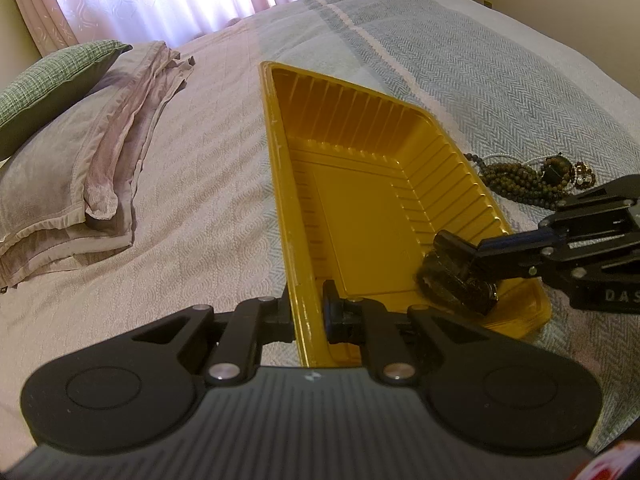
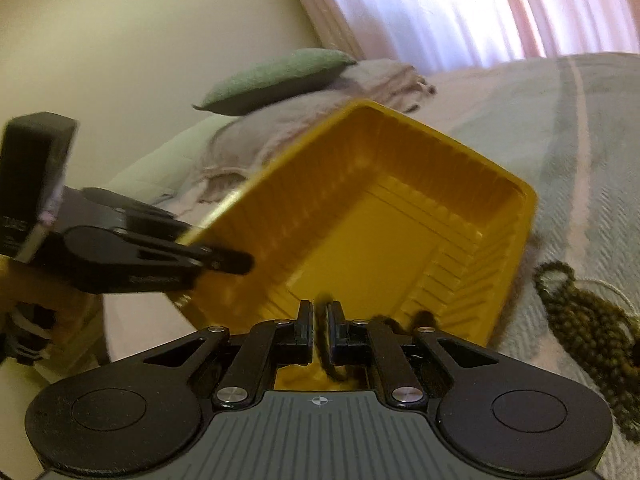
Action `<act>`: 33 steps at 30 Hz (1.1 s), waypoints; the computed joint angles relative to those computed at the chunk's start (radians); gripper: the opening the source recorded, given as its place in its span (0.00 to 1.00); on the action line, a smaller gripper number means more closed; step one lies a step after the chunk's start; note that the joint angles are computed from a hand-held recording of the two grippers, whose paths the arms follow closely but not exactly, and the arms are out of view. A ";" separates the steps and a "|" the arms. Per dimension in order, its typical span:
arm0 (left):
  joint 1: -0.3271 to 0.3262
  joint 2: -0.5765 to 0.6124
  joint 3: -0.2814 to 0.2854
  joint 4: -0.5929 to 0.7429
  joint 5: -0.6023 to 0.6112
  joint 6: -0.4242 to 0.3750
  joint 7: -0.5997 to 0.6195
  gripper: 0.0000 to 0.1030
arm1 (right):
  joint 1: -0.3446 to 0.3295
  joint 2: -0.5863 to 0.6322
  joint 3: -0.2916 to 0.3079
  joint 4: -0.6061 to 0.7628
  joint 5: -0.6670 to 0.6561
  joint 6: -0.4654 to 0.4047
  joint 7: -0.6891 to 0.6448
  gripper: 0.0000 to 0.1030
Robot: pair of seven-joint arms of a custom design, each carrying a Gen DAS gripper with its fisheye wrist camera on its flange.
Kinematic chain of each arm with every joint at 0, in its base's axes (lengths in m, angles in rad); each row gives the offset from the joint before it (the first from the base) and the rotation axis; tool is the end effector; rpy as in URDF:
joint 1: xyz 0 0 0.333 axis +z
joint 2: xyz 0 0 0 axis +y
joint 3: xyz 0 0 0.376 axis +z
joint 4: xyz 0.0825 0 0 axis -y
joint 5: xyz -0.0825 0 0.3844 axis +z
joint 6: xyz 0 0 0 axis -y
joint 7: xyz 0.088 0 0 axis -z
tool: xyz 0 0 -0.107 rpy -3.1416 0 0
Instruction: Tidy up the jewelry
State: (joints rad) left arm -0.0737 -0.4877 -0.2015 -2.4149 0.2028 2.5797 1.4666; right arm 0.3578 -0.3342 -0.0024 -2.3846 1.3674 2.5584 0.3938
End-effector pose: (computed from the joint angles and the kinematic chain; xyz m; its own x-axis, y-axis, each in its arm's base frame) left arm 0.4021 -0.1342 0.6100 -0.2328 -0.9476 -0.2188 -0.7406 0.3186 -0.5917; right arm 0.4337 0.1457 0.5501 0.6174 -0.6584 -0.4306 -0.6394 -0.1012 -0.7622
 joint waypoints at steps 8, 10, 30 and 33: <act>-0.002 -0.003 0.004 -0.004 -0.004 0.002 -0.001 0.10 | -0.048 -0.094 -0.002 -0.096 0.096 0.148 -0.095 0.60; -0.002 -0.003 0.004 -0.005 -0.005 0.003 -0.001 0.10 | -0.064 -0.121 0.001 -0.133 0.086 0.216 -0.099 0.60; 0.006 0.003 0.000 0.002 0.003 -0.009 -0.006 0.10 | 0.016 0.009 -0.149 -0.195 -0.179 0.661 -0.074 0.18; 0.006 0.004 -0.003 0.004 0.007 -0.013 -0.012 0.10 | -0.026 0.053 -0.121 -0.187 -0.270 0.659 0.007 0.18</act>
State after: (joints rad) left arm -0.0673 -0.4839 -0.2040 -2.4111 0.2095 2.5671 1.4550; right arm 0.3321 -0.2809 -0.1235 -2.5717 1.0975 3.2176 0.4008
